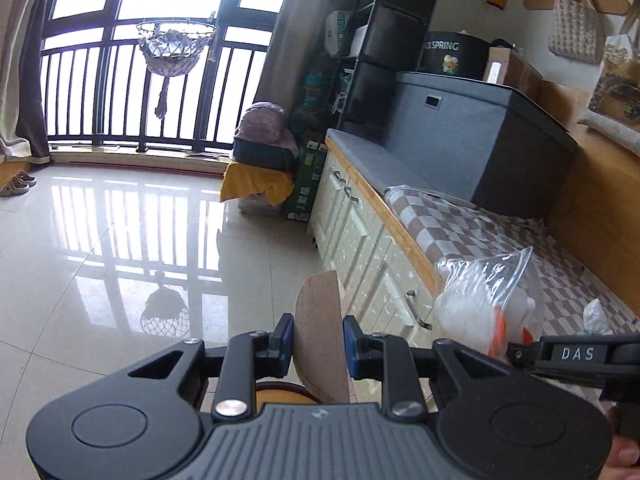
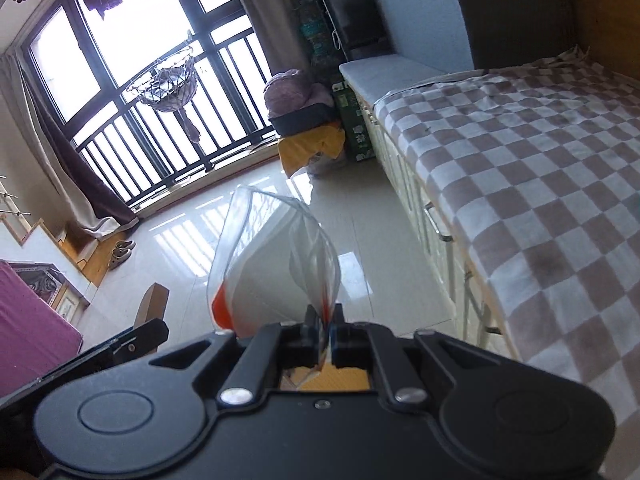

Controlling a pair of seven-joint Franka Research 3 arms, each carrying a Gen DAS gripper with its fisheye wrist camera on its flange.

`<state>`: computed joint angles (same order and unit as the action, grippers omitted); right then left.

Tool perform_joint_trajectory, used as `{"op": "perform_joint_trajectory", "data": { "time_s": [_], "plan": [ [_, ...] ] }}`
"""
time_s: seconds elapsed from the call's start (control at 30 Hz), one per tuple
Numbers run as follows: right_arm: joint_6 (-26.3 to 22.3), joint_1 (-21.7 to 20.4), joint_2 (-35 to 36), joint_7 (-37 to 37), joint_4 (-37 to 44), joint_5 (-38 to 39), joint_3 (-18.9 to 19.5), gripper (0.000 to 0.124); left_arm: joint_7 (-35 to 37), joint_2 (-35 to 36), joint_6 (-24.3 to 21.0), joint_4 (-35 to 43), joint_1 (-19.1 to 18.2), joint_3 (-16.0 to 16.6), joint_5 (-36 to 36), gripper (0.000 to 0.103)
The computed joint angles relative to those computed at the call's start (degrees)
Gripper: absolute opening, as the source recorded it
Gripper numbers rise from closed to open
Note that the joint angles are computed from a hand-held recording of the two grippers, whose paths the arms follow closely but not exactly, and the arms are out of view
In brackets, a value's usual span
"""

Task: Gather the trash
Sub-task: 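Carry the plastic bag and wooden piece with both tools over the bin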

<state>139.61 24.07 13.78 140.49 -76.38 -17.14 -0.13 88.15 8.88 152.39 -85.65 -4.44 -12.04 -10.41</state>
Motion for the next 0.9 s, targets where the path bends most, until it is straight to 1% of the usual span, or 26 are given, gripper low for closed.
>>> {"op": "perform_joint_trajectory", "data": {
  "time_s": [0.13,0.27,0.5,0.57,0.67,0.77,0.9],
  "plan": [
    [0.12,0.08,6.37,-0.81,6.46,3.61,0.22,0.005,-3.98,4.97,-0.95,5.11,-0.73,0.91,4.26,0.027],
    [-1.60,0.21,11.86,-3.76,11.15,7.56,-0.07,0.006,-5.81,9.37,-3.25,8.15,-0.37,0.29,5.44,0.027],
    [-5.71,-0.51,17.89,-6.93,12.60,14.28,-0.28,0.006,-6.02,14.96,-8.86,9.06,0.62,-0.17,6.50,0.027],
    [-7.58,-0.71,19.63,-7.43,13.52,15.57,-0.32,0.006,-6.67,15.90,-10.73,8.74,0.94,-0.10,6.50,0.027],
    [-12.47,-0.94,23.26,-7.76,17.27,17.04,-0.43,0.006,-7.33,18.96,-13.50,11.62,1.33,-0.50,5.67,0.027],
    [-15.79,-1.45,27.56,-7.52,22.21,19.06,-0.14,0.006,-7.29,21.37,-15.11,14.29,1.03,-0.58,6.32,0.027],
    [-21.28,-1.62,33.93,-7.06,31.36,19.93,-0.49,0.006,-7.45,23.94,-18.02,17.16,1.04,-0.95,5.82,0.027]
  ]
}}
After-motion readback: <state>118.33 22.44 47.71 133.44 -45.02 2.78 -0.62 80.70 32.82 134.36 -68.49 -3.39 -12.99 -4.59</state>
